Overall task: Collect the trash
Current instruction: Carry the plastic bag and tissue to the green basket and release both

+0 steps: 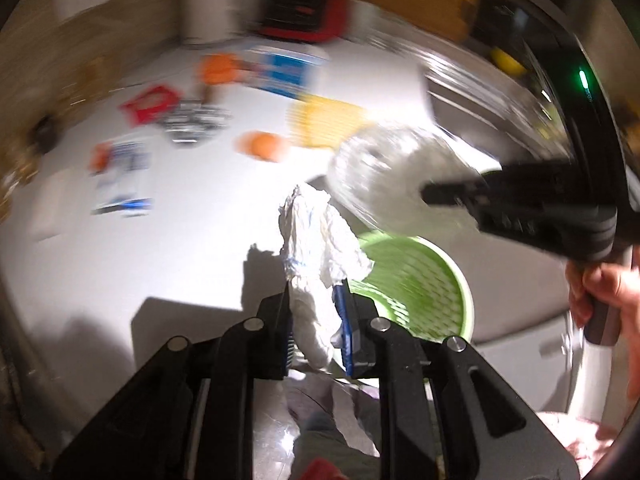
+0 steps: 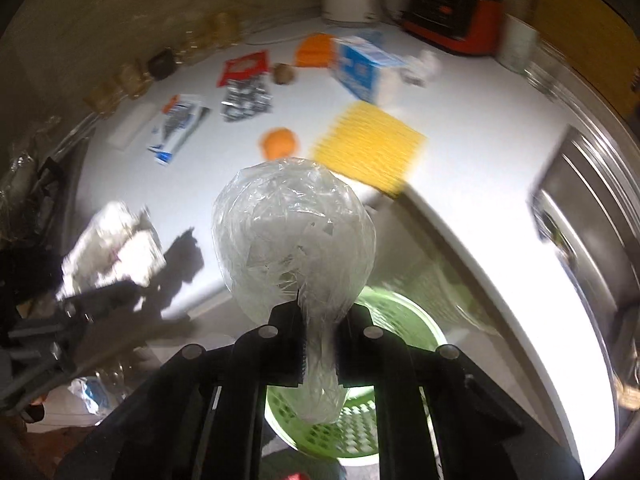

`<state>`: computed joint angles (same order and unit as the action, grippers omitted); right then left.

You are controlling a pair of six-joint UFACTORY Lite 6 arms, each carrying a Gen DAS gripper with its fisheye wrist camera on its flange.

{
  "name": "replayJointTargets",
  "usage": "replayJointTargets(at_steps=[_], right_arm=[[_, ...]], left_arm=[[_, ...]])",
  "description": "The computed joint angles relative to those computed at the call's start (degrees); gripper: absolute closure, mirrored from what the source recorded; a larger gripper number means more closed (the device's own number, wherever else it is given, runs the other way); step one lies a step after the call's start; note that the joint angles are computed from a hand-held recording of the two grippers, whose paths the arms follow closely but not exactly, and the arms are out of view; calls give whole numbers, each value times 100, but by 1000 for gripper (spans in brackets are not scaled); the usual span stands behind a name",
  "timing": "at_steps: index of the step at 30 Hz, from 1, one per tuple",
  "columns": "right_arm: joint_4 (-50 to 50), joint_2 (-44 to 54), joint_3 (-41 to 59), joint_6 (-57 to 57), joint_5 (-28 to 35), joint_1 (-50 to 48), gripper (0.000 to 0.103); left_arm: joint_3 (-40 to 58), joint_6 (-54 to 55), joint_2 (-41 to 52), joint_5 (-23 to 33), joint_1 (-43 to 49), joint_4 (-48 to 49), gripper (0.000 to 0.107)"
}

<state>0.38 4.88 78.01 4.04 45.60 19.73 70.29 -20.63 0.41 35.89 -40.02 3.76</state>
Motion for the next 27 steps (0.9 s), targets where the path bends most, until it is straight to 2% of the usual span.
replayJointTargets(at_steps=[4,7,8,10,11,12,13,18,27], right_arm=[[252,-949,-997,-813,109,-1081,92],[514,-1354,-1419,-1698,233,-2068,92],[634,-1381,-1488,-1987,221,-2331,92],[807,-1420,-1606,-2431,237,-2731,92],[929,-1395,-1655,-2711,246,-2956,92],[1003,-1347,-1673,-2869,260,-3065,92],[1064,-1337,-1702,-3004,284,-3147,92],[1528,-1081,-1799,-3817,270,-3367,90],[2128,-1015,-2006,-4869,421,-3102,89]], left_arm=[[1014,-546,1442,-178,-971,169,89],[1937,-636,2558,-61,-1369,54,89],[2272,-675,2927,38,-1474,52,86],[2848,-833,3467,305,-1648,127,66],[3192,-1032,3751,438,-1723,267,47],[3402,-1244,3891,536,-1802,436,39],[3628,-1360,4022,641,-1847,556,37],[3994,-2257,4043,1135,-2110,1385,17],[3223,-3675,3115,1692,-2126,2031,15]])
